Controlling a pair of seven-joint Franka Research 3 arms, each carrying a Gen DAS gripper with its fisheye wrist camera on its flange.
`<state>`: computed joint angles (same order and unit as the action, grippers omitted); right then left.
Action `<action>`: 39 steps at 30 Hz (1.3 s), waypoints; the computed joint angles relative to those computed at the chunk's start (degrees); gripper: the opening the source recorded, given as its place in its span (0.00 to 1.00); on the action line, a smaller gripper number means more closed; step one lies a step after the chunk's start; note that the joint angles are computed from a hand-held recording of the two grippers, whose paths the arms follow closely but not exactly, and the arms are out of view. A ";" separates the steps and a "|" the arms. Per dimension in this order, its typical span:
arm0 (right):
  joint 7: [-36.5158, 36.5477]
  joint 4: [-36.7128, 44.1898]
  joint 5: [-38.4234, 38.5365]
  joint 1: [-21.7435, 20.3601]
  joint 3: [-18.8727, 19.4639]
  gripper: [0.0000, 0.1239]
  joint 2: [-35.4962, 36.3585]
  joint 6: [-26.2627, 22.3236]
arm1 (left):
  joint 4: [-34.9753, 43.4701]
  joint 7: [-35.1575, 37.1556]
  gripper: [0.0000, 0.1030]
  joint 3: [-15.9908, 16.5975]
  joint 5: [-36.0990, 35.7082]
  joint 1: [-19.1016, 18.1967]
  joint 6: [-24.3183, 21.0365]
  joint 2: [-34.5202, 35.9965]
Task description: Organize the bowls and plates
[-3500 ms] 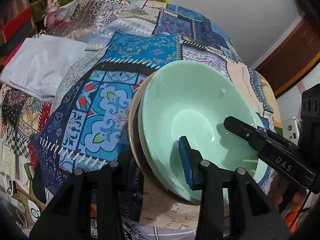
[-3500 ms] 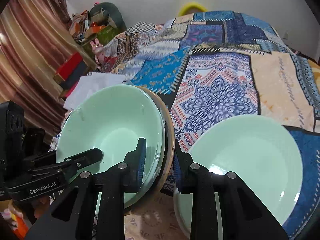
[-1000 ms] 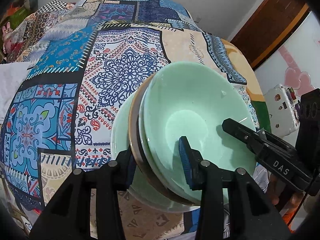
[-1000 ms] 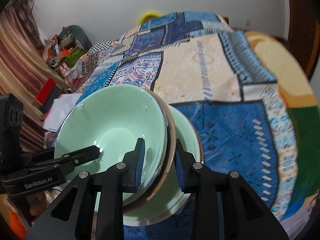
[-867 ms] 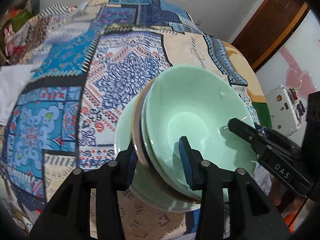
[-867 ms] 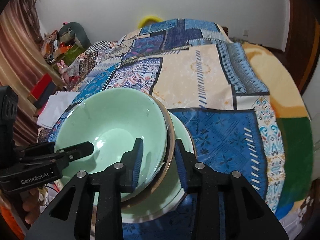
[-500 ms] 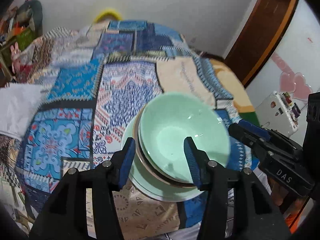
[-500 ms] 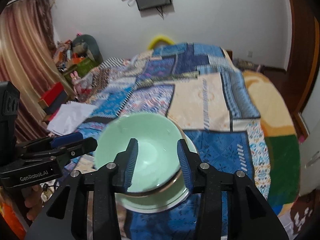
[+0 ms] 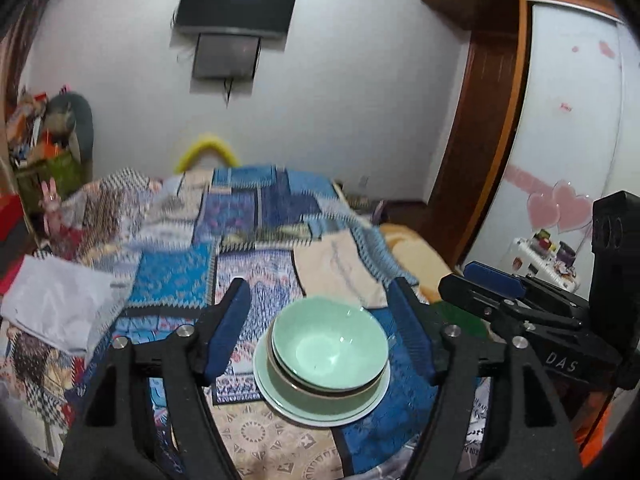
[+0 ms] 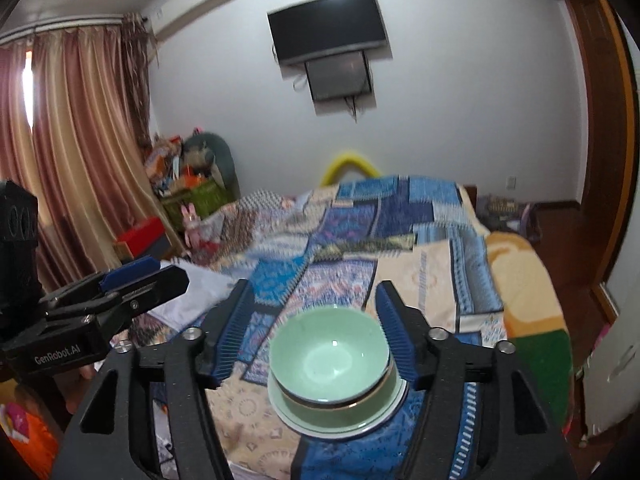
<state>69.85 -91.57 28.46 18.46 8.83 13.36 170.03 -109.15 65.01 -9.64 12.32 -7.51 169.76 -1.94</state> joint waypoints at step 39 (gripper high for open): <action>-10.43 -7.76 8.15 -6.87 10.36 0.83 -4.27 16.04 | -3.56 -45.88 1.00 -5.54 49.33 9.94 6.19 -7.98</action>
<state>59.43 -99.32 36.61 11.60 19.19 9.09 186.06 -112.72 19.14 -15.18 61.65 2.43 175.95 -9.92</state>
